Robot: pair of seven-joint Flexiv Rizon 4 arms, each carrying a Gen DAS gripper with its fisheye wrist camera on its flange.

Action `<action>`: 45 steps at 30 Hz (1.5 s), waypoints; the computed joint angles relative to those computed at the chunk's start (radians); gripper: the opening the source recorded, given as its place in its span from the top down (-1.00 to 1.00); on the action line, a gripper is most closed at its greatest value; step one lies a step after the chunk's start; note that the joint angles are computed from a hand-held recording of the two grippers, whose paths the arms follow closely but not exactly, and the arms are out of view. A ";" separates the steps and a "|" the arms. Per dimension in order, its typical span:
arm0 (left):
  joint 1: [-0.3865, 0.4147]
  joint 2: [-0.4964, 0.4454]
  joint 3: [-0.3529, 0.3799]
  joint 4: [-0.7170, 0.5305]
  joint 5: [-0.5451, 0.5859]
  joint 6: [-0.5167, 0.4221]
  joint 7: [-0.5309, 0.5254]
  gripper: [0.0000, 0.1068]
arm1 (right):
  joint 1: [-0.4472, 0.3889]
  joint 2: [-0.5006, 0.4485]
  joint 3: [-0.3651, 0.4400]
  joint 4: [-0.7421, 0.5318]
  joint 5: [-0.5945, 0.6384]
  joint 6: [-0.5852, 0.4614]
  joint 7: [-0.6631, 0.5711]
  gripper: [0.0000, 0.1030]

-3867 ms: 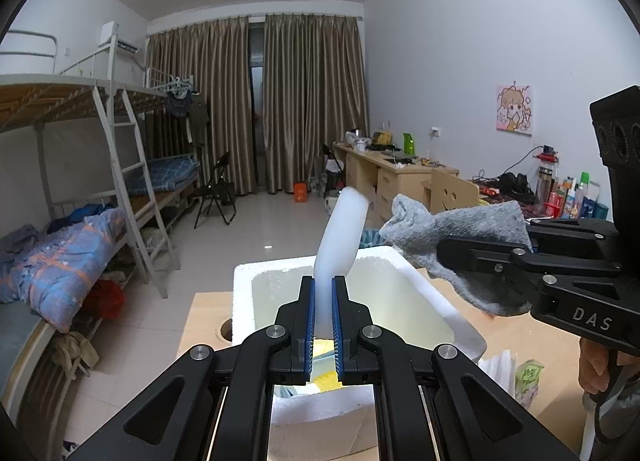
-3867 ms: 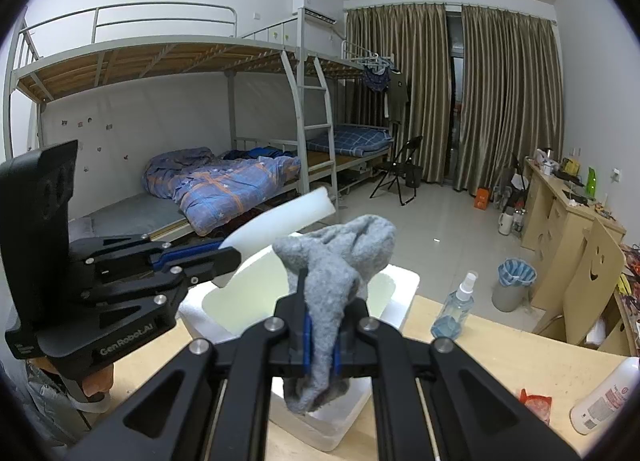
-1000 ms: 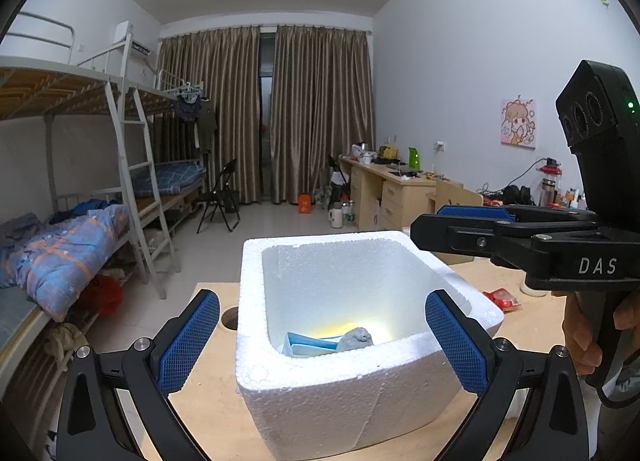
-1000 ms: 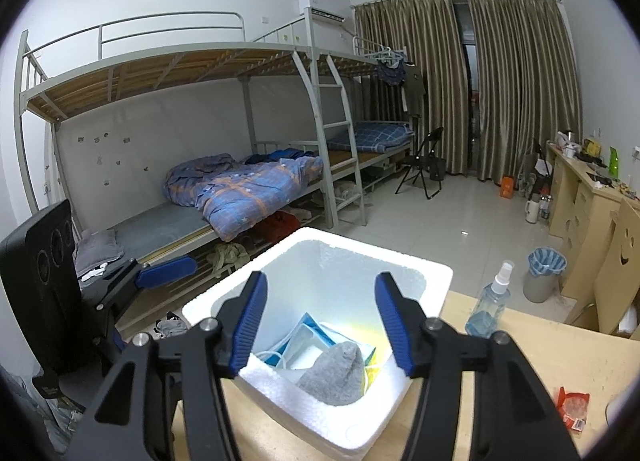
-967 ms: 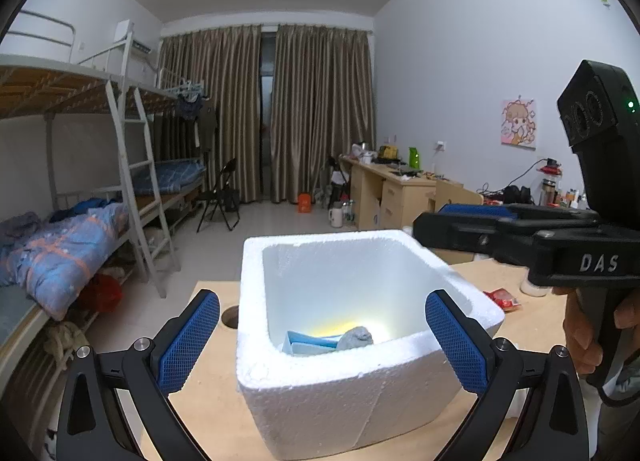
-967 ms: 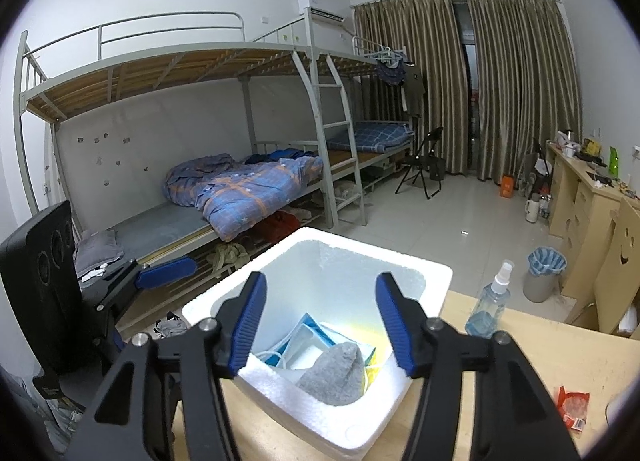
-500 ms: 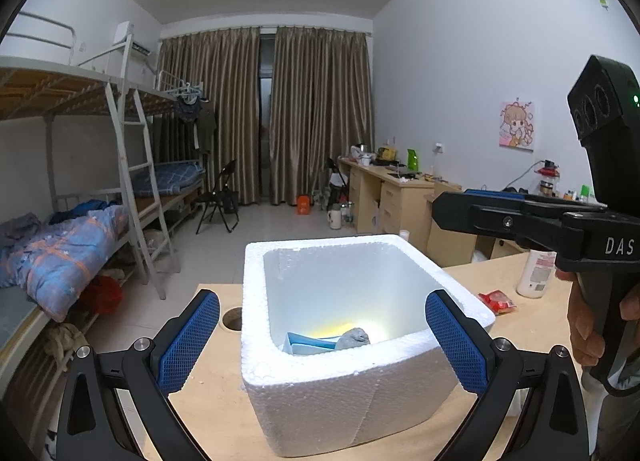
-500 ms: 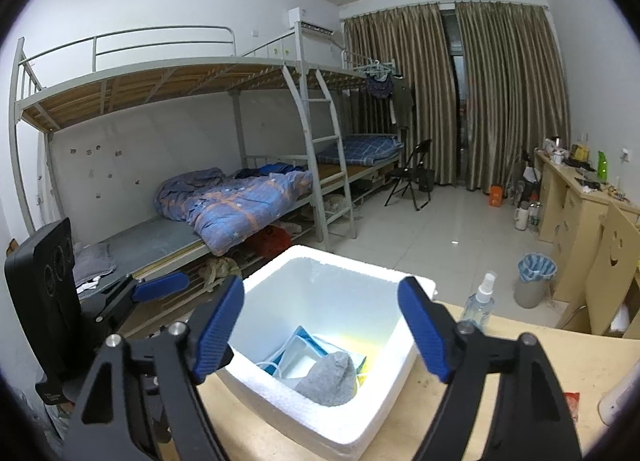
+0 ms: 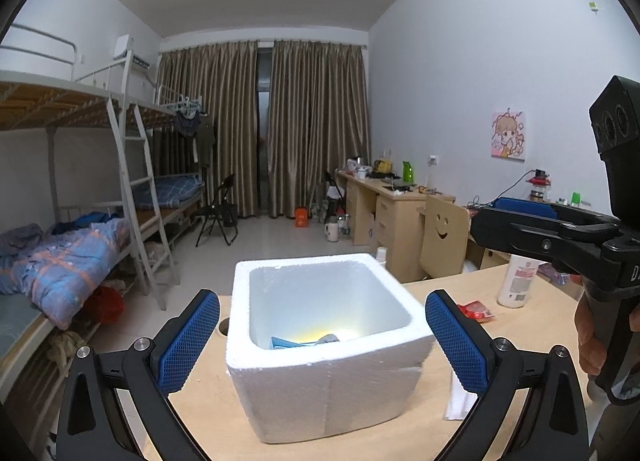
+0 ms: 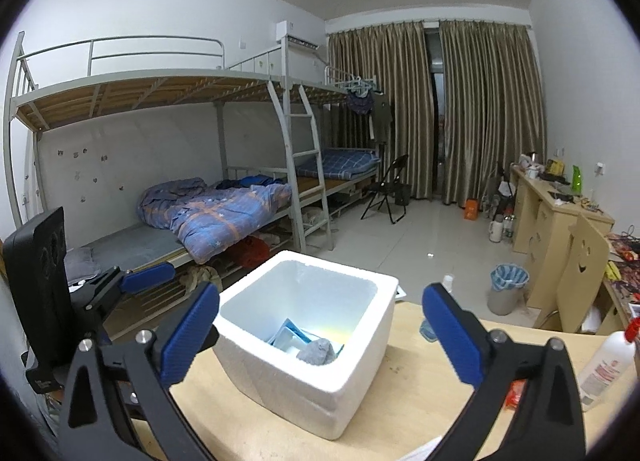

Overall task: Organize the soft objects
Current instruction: 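Withdraw both tools from the foam box back toward the table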

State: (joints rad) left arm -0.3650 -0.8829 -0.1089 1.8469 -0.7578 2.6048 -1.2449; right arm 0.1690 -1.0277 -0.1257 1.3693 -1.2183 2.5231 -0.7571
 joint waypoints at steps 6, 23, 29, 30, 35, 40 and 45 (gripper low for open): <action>-0.050 0.020 -0.008 0.030 -0.057 0.068 0.029 -0.92 | -0.020 0.051 0.022 0.112 0.046 0.040 -0.081 -0.99; -0.140 0.046 -0.066 0.100 -0.151 0.230 0.066 -0.92 | -0.071 0.114 0.083 0.314 0.140 0.125 -0.283 -0.99; -0.163 0.048 -0.086 0.132 -0.154 0.293 0.044 -0.92 | -0.080 0.120 0.093 0.374 0.182 0.168 -0.353 -0.99; -0.166 0.047 -0.088 0.132 -0.156 0.300 0.048 -0.92 | -0.080 0.121 0.093 0.384 0.190 0.174 -0.368 -0.99; -0.186 0.031 -0.103 0.132 -0.170 0.348 0.051 -0.92 | -0.098 0.120 0.106 0.431 0.215 0.214 -0.401 -0.99; -0.188 0.008 -0.116 0.128 -0.152 0.384 0.021 -0.92 | -0.106 0.120 0.107 0.484 0.241 0.242 -0.423 -0.99; -0.193 -0.005 -0.136 0.131 -0.165 0.383 0.020 -0.92 | -0.120 0.113 0.117 0.540 0.283 0.294 -0.473 -0.99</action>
State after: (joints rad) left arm -0.5580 -0.8881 -0.2451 1.9782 -0.9225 2.9874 -1.2251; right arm 0.0490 -0.9146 -0.0089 1.9094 -0.9350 2.8171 -1.2301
